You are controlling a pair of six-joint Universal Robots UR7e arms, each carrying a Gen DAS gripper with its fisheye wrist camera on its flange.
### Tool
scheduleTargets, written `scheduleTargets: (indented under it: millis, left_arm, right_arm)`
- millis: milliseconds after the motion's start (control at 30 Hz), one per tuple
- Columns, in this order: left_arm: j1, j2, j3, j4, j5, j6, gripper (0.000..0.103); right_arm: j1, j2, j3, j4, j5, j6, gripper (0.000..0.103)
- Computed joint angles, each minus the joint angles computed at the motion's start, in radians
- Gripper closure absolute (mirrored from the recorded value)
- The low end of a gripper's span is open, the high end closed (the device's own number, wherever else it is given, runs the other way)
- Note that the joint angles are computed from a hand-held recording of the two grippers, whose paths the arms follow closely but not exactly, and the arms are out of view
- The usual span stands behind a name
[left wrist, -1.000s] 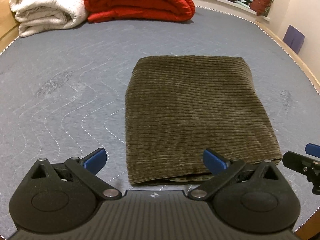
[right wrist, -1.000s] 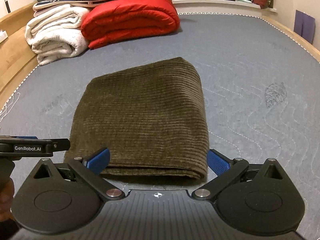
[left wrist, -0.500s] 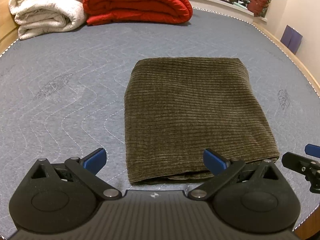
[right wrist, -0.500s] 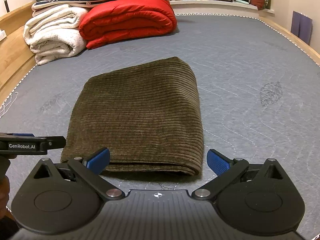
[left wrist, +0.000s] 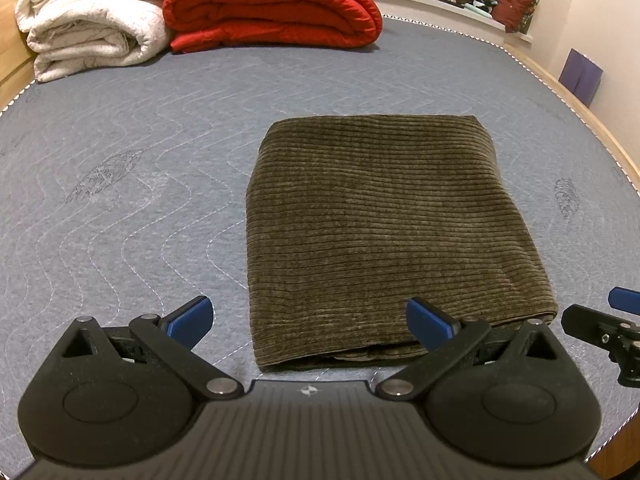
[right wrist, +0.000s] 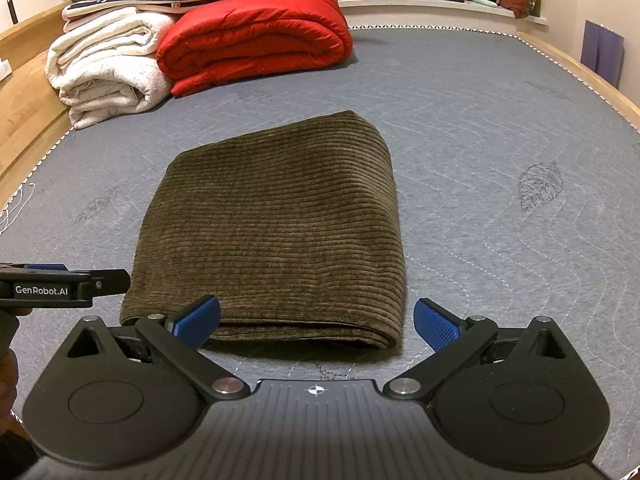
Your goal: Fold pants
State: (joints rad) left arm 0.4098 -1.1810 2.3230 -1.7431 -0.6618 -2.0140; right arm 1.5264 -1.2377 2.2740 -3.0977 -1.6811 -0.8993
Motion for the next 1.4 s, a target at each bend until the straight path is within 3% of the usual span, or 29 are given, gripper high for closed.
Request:
scheduleTargets:
  millis: [1400]
  left_arm:
    - [-0.010, 0.003, -0.002, 0.011, 0.026, 0.018, 0.000]
  right_arm:
    - [-0.003, -0.001, 0.002, 0.003, -0.003, 0.000, 0.001]
